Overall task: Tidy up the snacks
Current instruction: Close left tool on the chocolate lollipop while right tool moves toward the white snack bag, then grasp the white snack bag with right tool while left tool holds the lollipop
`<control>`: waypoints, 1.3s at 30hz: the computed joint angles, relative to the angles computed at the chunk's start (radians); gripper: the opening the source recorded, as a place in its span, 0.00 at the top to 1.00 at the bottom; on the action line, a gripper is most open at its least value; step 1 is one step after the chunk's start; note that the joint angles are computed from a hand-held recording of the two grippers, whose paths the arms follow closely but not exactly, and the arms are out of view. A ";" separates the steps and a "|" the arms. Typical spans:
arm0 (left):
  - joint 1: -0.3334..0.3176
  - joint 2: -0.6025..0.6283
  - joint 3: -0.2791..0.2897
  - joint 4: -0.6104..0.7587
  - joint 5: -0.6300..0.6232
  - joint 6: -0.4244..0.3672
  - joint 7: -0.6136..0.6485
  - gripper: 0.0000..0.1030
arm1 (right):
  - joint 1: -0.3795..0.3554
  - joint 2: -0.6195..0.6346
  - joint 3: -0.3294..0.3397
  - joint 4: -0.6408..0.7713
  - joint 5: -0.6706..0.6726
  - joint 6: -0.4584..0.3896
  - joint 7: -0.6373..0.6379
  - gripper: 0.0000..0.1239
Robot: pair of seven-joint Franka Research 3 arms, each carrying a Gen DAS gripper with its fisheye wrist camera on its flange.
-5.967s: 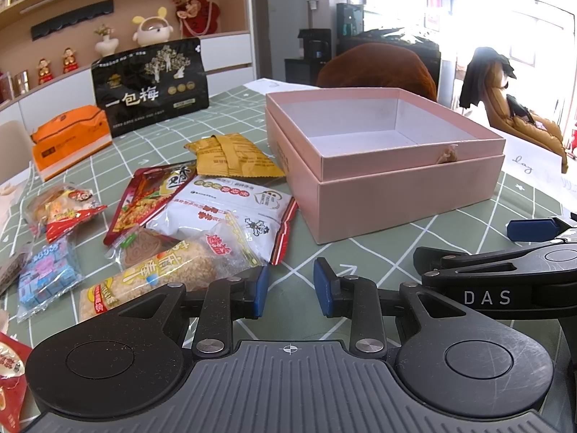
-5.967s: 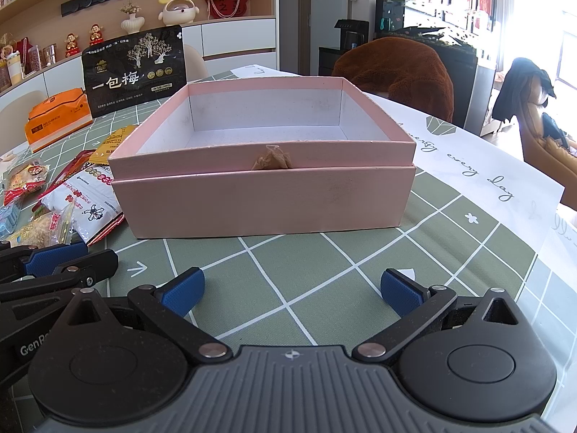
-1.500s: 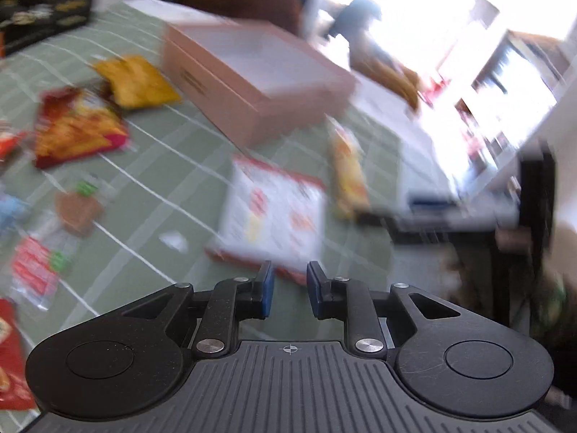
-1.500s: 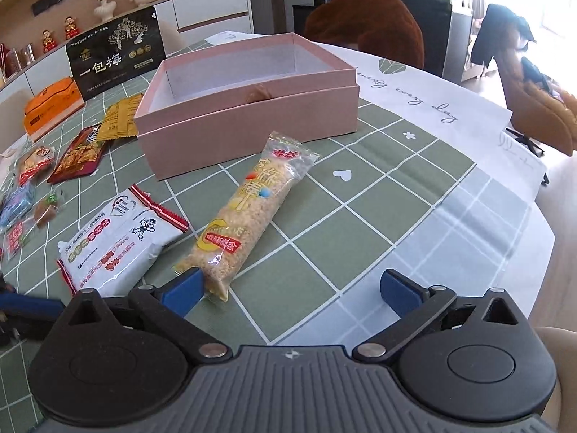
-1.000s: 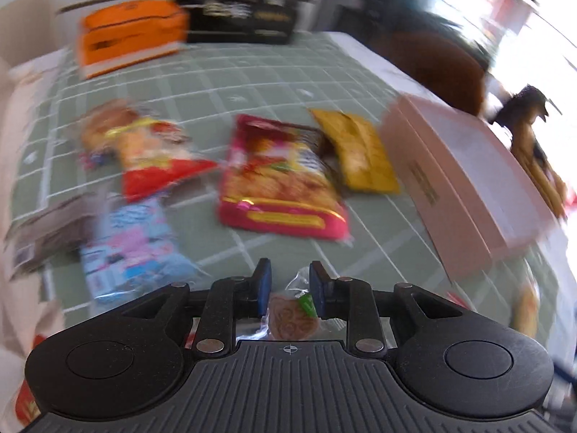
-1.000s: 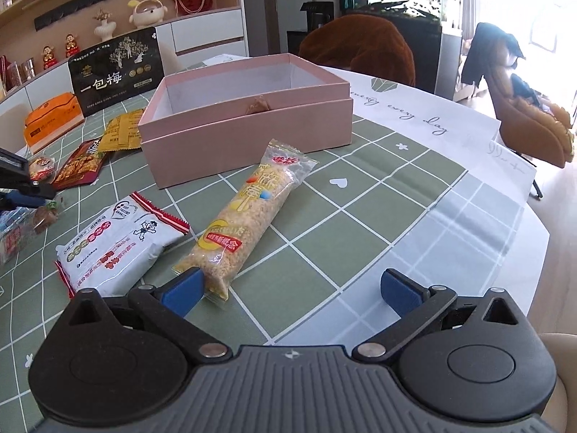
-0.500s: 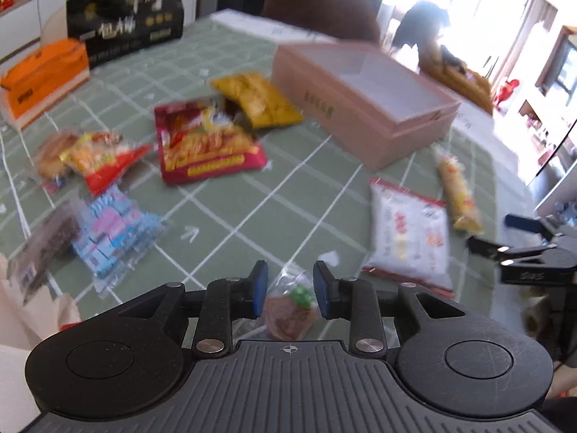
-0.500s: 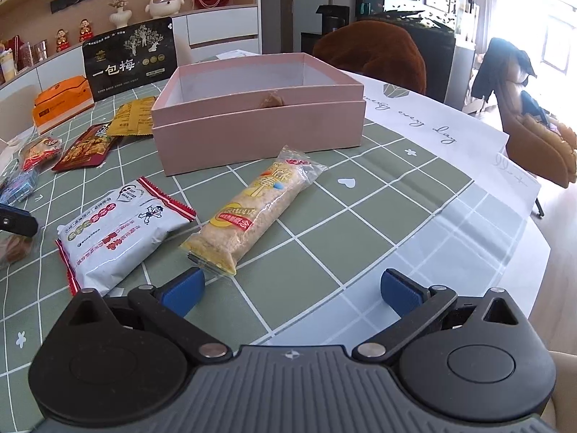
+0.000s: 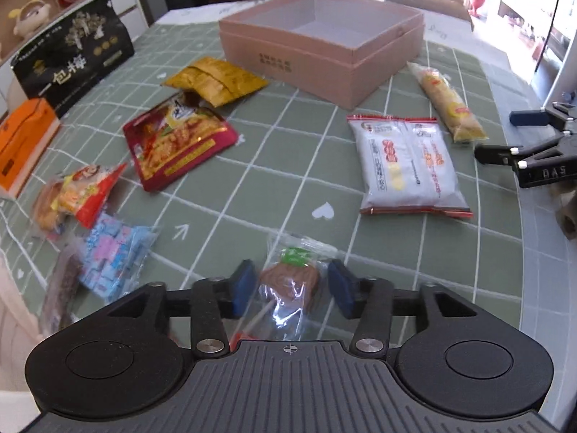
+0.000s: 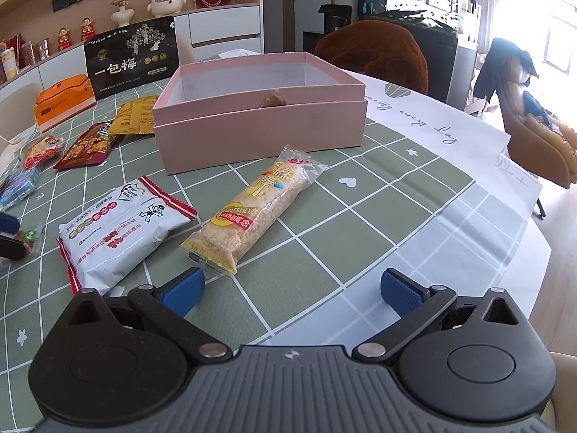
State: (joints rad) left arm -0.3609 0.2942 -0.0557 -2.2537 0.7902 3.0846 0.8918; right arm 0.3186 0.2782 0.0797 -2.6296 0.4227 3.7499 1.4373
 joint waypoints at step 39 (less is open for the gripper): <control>-0.241 -0.036 0.096 0.019 0.480 -0.101 -0.966 0.56 | -0.488 -0.064 0.389 0.246 -0.810 -0.654 0.518 0.39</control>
